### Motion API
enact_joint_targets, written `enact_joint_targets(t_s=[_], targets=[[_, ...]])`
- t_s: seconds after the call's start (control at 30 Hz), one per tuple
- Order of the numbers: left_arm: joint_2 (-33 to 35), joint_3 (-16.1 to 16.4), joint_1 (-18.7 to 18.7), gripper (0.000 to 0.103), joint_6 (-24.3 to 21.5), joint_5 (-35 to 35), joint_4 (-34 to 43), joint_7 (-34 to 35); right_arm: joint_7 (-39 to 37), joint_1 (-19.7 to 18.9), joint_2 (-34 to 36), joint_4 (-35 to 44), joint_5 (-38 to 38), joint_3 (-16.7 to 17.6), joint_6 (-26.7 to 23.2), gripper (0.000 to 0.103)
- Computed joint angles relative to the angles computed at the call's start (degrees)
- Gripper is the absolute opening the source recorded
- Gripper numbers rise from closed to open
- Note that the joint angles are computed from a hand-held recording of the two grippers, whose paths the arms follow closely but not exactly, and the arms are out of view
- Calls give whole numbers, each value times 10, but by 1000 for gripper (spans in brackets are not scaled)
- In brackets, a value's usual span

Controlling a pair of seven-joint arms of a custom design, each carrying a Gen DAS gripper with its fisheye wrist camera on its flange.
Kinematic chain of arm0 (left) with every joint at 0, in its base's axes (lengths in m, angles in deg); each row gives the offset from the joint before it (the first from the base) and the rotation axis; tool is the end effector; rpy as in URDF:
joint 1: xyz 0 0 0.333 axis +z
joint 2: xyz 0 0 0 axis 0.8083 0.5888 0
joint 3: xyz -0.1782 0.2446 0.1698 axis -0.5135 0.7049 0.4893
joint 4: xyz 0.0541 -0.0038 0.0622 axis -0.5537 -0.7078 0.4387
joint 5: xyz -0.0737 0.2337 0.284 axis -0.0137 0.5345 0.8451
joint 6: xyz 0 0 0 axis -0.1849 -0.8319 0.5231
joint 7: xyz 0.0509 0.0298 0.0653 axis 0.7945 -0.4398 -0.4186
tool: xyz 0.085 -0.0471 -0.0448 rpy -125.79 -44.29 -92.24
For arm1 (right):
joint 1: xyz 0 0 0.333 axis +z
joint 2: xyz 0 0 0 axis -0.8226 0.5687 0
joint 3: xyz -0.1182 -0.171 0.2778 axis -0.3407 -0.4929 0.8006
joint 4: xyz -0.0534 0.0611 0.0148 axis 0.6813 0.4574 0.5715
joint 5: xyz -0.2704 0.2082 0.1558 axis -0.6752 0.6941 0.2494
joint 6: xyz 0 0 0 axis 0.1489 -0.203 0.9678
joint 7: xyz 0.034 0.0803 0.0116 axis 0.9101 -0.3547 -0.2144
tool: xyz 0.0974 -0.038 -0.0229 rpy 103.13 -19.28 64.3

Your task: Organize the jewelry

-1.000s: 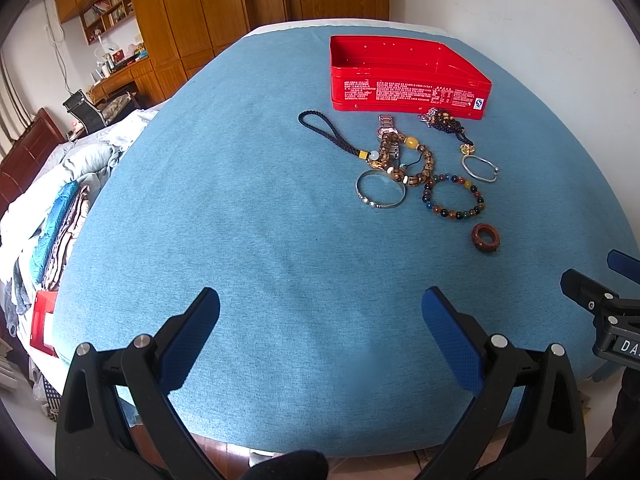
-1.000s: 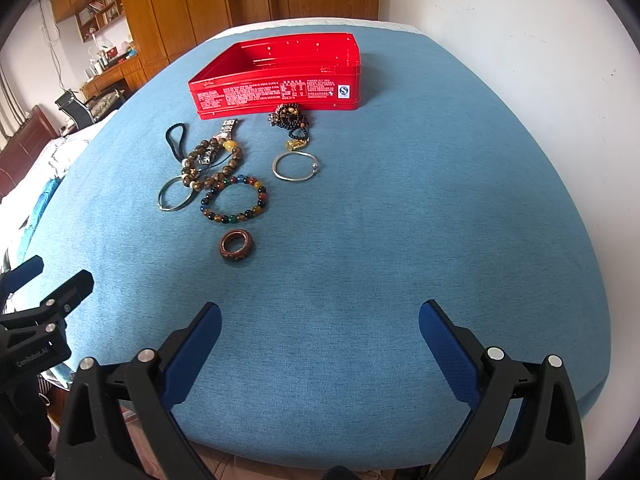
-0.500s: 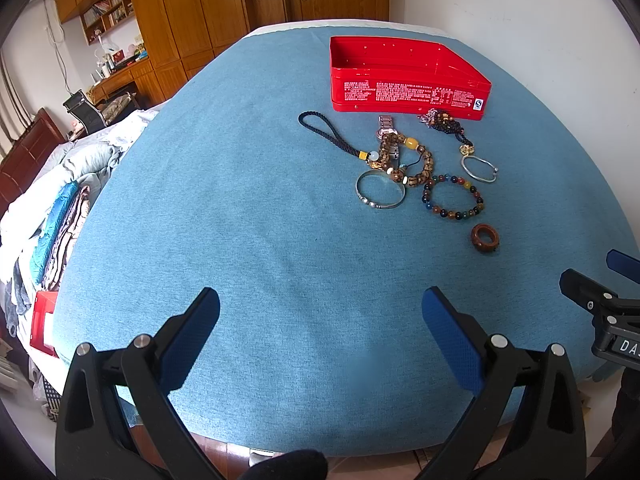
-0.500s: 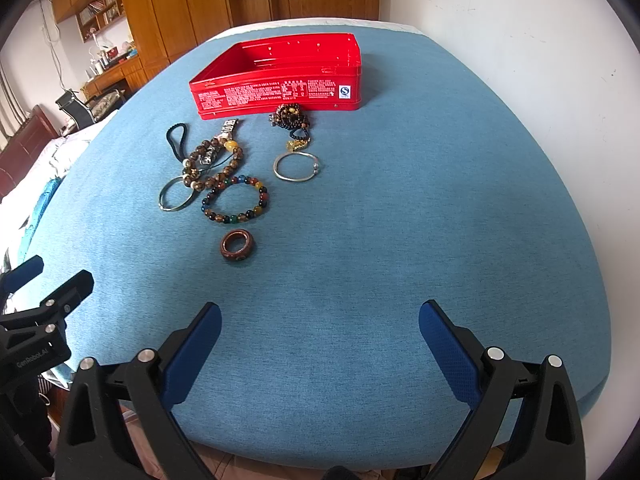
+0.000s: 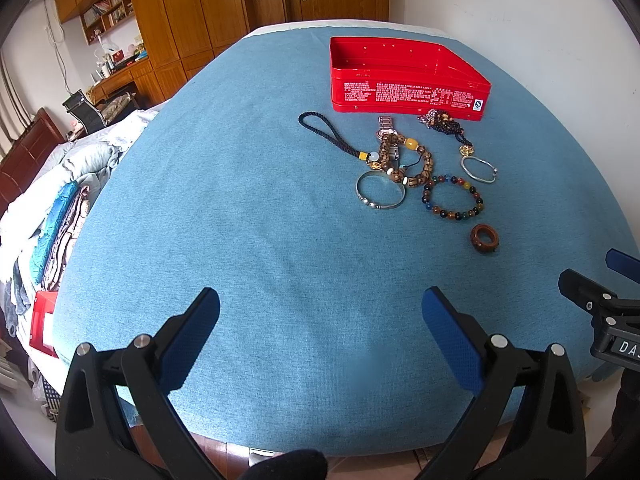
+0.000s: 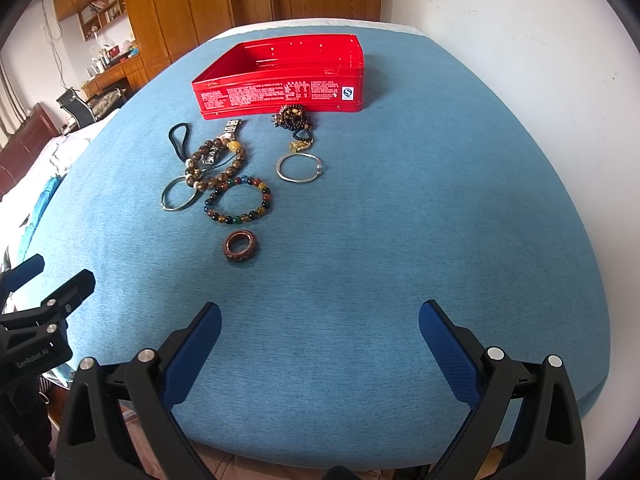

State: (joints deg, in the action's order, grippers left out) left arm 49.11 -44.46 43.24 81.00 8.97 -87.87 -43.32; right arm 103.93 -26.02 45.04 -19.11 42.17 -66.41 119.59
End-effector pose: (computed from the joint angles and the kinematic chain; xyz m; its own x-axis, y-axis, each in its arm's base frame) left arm 0.4552 -0.2120 0.5502 0.2758 -0.9582 -0.0765 -0.8005 -0.1849 -0.5700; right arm 0.5160 0.3642 0.5562 0.3175 -0.9476 -0.0357 -0.8046 -0.2493 -0.5390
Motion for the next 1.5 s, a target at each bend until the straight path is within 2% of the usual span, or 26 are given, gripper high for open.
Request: enact_joint_targets(t_s=[0.93,1.17,1.37,1.5], targets=[[5,0,-3,100,-4,0,6,-1,-4,1,5,5,7,-1,0,99],[14,4,-1,100,0,-5,9,6,-39,-6,17,19,45,1,9,99],[27,21,14,100,23,-19,15,19,-150,-25,68,107,140,10,-50,99],[44,34,28,100,28,-33,31,28,-166,-28,110,176,172,0,-93,99]])
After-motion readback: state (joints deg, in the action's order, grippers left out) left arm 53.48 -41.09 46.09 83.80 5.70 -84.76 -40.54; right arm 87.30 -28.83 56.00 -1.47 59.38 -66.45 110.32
